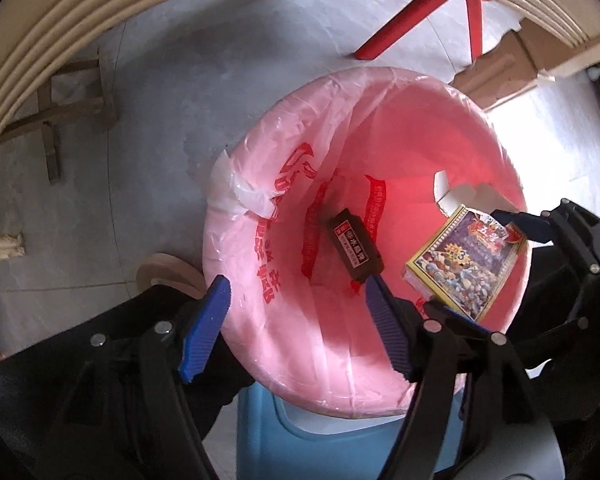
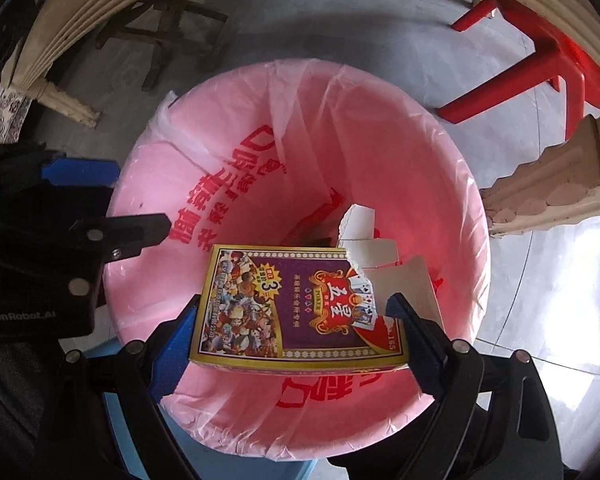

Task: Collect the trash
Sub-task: 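Open both tools to drop the boxes into the pink bin, then raise both tools from the bin back toward the table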

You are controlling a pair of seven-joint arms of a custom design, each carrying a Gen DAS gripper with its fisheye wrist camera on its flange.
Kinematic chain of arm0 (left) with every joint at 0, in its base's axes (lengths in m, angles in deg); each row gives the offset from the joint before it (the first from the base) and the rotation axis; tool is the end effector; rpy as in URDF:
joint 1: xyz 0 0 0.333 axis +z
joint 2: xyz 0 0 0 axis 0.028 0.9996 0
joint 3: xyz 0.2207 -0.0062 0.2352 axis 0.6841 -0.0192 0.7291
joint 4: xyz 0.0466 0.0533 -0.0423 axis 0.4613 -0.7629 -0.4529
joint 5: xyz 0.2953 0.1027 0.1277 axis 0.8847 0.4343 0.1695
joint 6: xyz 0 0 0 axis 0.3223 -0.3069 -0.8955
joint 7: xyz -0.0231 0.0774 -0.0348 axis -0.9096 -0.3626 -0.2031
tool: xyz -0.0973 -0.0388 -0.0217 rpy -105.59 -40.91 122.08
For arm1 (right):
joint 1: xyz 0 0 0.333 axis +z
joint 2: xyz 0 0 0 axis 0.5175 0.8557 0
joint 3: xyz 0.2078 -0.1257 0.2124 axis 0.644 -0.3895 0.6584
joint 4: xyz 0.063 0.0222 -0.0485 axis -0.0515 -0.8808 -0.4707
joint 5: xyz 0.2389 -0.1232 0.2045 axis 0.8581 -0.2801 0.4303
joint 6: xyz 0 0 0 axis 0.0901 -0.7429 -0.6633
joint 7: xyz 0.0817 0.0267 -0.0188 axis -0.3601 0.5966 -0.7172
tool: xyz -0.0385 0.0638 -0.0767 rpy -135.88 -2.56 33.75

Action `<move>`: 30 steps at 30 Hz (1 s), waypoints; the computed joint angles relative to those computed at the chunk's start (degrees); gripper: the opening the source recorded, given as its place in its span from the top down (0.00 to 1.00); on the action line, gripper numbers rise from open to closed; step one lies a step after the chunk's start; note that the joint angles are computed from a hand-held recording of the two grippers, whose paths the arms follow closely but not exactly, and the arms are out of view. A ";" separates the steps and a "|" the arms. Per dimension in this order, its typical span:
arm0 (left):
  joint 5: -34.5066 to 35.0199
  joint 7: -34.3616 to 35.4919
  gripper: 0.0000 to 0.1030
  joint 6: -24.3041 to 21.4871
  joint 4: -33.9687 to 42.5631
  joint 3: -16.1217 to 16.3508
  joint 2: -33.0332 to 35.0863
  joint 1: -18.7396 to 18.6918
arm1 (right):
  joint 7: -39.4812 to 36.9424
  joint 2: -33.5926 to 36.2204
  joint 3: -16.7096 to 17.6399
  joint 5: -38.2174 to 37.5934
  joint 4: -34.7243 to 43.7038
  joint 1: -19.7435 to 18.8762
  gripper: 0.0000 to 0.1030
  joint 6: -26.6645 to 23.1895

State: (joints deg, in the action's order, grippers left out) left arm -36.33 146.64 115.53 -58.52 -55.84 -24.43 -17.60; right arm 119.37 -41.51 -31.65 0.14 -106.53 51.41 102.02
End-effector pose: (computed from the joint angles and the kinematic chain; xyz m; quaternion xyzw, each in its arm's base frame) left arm 0.4999 -0.3141 0.4099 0.5406 -0.8408 0.0087 0.0265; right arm 0.4626 0.2375 0.3857 -0.7472 0.6534 0.0624 0.1041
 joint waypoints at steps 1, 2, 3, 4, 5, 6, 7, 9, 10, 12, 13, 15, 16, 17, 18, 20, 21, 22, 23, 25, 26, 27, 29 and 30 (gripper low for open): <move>-0.13 -0.05 0.33 -0.11 0.04 0.02 0.04 0.05 | 0.70 -0.31 -0.15 -0.79 -0.52 0.16 0.06 0.98; -0.23 0.15 0.33 -0.02 -0.07 0.04 0.05 0.16 | 1.91 -0.65 -0.31 -2.35 -1.05 0.49 0.06 2.36; -0.15 0.24 0.33 0.01 -0.14 0.03 0.00 0.14 | 2.82 -1.11 -0.38 -3.76 -1.75 0.78 0.06 4.14; 0.11 0.24 0.33 0.18 -0.28 0.04 -0.15 0.03 | 2.00 -1.39 -0.23 -3.75 -2.17 0.73 0.06 5.47; 0.22 0.32 0.33 0.49 -0.58 0.03 -0.34 0.01 | -0.07 -1.26 0.05 -1.80 -2.09 0.31 0.06 5.72; 0.28 0.39 0.33 0.70 -0.67 -0.01 -0.49 -0.02 | -3.45 -0.98 0.48 1.98 -1.83 -0.40 0.06 5.49; 0.28 0.42 0.33 0.91 -0.79 -0.02 -0.49 -0.03 | -8.53 -0.18 1.73 8.34 -0.85 -2.14 0.06 3.27; 0.31 0.32 0.33 1.14 -1.02 0.00 -0.68 -0.06 | -9.00 0.83 0.89 9.66 0.18 -1.58 0.06 0.61; 0.37 0.21 0.33 1.28 -1.14 0.02 -0.76 -0.08 | -7.57 0.96 0.62 7.27 0.45 -0.93 0.06 0.49; 0.31 -0.08 0.33 1.73 -1.32 0.02 -1.01 -0.08 | -5.43 0.82 0.21 2.47 0.71 0.14 0.06 0.76; 0.28 -0.22 0.33 1.93 -1.38 0.00 -1.17 -0.09 | -4.99 0.57 0.17 1.23 0.72 0.38 0.06 1.03; -0.02 -0.29 0.33 2.44 -1.64 -0.04 -1.58 0.05 | -4.41 0.25 0.17 0.50 0.90 0.48 0.06 1.02; -0.09 -0.24 0.33 2.59 -1.74 -0.04 -1.74 0.11 | -4.12 0.08 0.10 -0.13 0.83 0.53 0.06 0.93; -0.10 -0.23 0.33 2.87 -2.02 -0.07 -2.07 0.12 | -3.68 0.00 0.11 -0.83 0.76 0.69 0.06 1.08; -0.03 -0.23 0.33 3.01 -2.12 -0.08 -2.24 0.11 | -3.23 -0.19 0.11 -1.53 0.61 0.84 0.06 1.32; 0.24 -0.32 0.33 3.62 -2.56 -0.09 -2.89 0.04 | -2.75 -0.88 0.08 -2.46 0.21 0.95 0.06 1.48; 0.70 -0.54 0.33 4.12 -2.94 -0.03 -3.45 -0.06 | -2.05 -1.41 0.03 -3.38 0.00 1.12 0.06 1.70; 1.23 -0.89 0.33 4.55 -3.28 0.04 -3.91 -0.19 | -2.22 -1.90 -0.08 -3.59 -0.20 0.96 0.06 1.51; 1.81 -1.32 0.33 5.19 -3.88 0.12 -4.71 -0.27 | -1.85 -2.37 -0.09 -3.98 -0.35 1.00 0.06 1.55; 3.26 -2.38 0.33 5.72 -4.58 0.29 -6.09 -0.51 | -0.64 -3.79 -0.12 -5.07 -0.84 1.17 0.06 1.63; 4.06 -2.81 0.33 5.96 -5.05 0.37 -7.03 -0.53 | 0.09 -4.15 -0.06 -5.71 -0.83 1.32 0.06 1.83; 4.14 -2.98 0.33 6.31 -5.61 0.35 -8.01 -0.35 | 1.17 -5.00 -0.10 -6.84 -0.98 1.45 0.06 1.84; 3.82 -3.31 0.33 7.01 -6.71 0.30 -10.48 0.14 | 4.91 -7.28 -0.18 -10.51 -1.24 1.64 0.06 1.80; 3.44 -3.39 0.33 7.52 -7.21 0.26 -11.93 0.42 | 7.79 -8.92 -0.21 -12.84 -1.39 1.57 0.06 1.84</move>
